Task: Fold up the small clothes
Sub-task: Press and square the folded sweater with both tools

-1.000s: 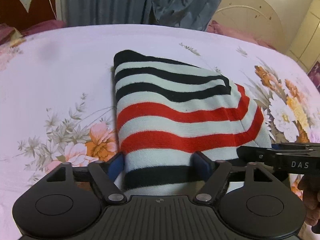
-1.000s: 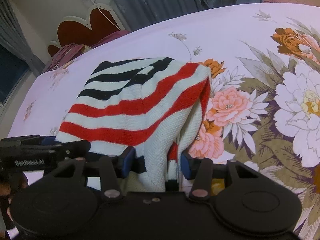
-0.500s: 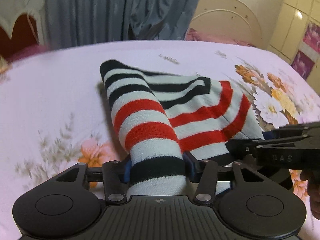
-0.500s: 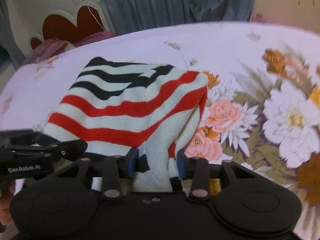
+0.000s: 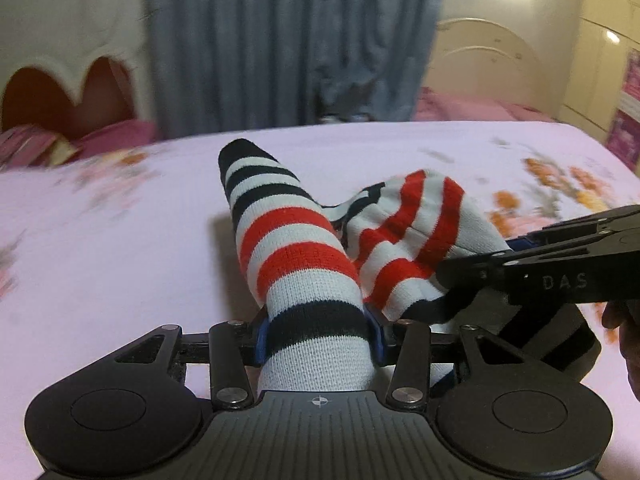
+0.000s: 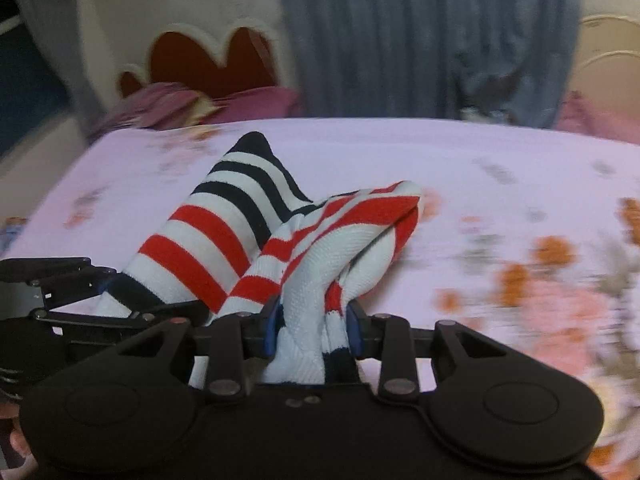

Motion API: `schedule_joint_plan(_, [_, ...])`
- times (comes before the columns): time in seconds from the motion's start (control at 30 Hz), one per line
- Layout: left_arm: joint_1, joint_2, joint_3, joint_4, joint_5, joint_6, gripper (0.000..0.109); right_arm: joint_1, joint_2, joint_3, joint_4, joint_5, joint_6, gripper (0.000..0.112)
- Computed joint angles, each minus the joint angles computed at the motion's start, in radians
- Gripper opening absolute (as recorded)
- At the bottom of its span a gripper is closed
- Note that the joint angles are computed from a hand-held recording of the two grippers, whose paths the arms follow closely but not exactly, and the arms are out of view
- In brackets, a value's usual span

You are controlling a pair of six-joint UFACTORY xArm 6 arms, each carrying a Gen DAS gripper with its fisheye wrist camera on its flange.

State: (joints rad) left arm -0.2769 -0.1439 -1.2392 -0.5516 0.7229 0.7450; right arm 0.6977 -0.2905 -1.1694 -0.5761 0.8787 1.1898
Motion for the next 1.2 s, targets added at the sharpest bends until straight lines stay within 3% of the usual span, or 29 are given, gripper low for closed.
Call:
schedule_joint_plan(0.07, [0.068,0.009,0.005,-0.026,0.041,0.037,0.047,0.009,0.063,-0.039,0.029,-0.031,-0.015,0.03])
schedule_joint_plan(0.17, [0.118,0.043,0.066,-0.069,0.013,0.102,0.067,0.028,0.145,-0.072,0.05,0.041,-0.031,0.03])
schedule_joint_plan(0.23, [0.167,0.081,0.047,-0.193,0.076,0.054,0.068,0.021,0.121,0.014,0.018,-0.009,0.062,0.033])
schedule_joint_plan(0.37, [0.146,0.062,0.073,-0.208,0.021,0.141,0.068,0.034,0.124,-0.013,0.003,0.052,0.045,0.033])
schedule_joint_plan(0.47, [0.173,0.062,0.04,-0.219,0.05,0.184,0.071,0.022,0.106,0.005,0.05,0.015,0.093,0.038])
schedule_joint_plan(0.5, [0.184,0.05,0.039,-0.246,0.043,0.215,0.071,0.02,0.102,-0.004,0.072,0.026,0.117,0.043])
schedule_joint_plan(0.57, [0.204,0.059,-0.002,-0.31,0.068,0.281,0.049,0.054,0.076,-0.022,0.027,0.077,0.224,0.043])
schedule_joint_plan(0.6, [0.208,0.081,-0.037,-0.313,0.085,0.282,0.034,0.079,0.093,-0.067,-0.057,0.145,0.267,0.043])
schedule_joint_plan(0.67, [0.196,0.133,-0.102,-0.289,0.101,0.272,0.032,0.099,0.138,-0.149,-0.155,0.245,0.282,0.034])
schedule_joint_plan(0.83, [0.13,0.244,-0.193,-0.178,0.087,0.181,0.032,0.026,0.28,-0.262,-0.104,0.165,0.077,0.024])
schedule_joint_plan(0.9, [0.102,0.234,-0.159,-0.15,0.038,0.209,0.032,0.019,0.335,-0.285,-0.063,0.214,-0.031,0.017])
schedule_joint_plan(1.0, [0.08,0.205,-0.12,-0.131,0.004,0.246,0.032,0.027,0.346,-0.288,-0.097,0.292,-0.052,0.017])
schedule_joint_plan(1.17, [0.091,0.181,-0.116,-0.12,0.017,0.252,0.032,0.014,0.322,-0.276,-0.063,0.271,-0.049,0.02])
schedule_joint_plan(1.2, [0.096,0.169,-0.112,-0.125,0.017,0.255,0.032,0.023,0.312,-0.278,-0.073,0.278,-0.03,0.024])
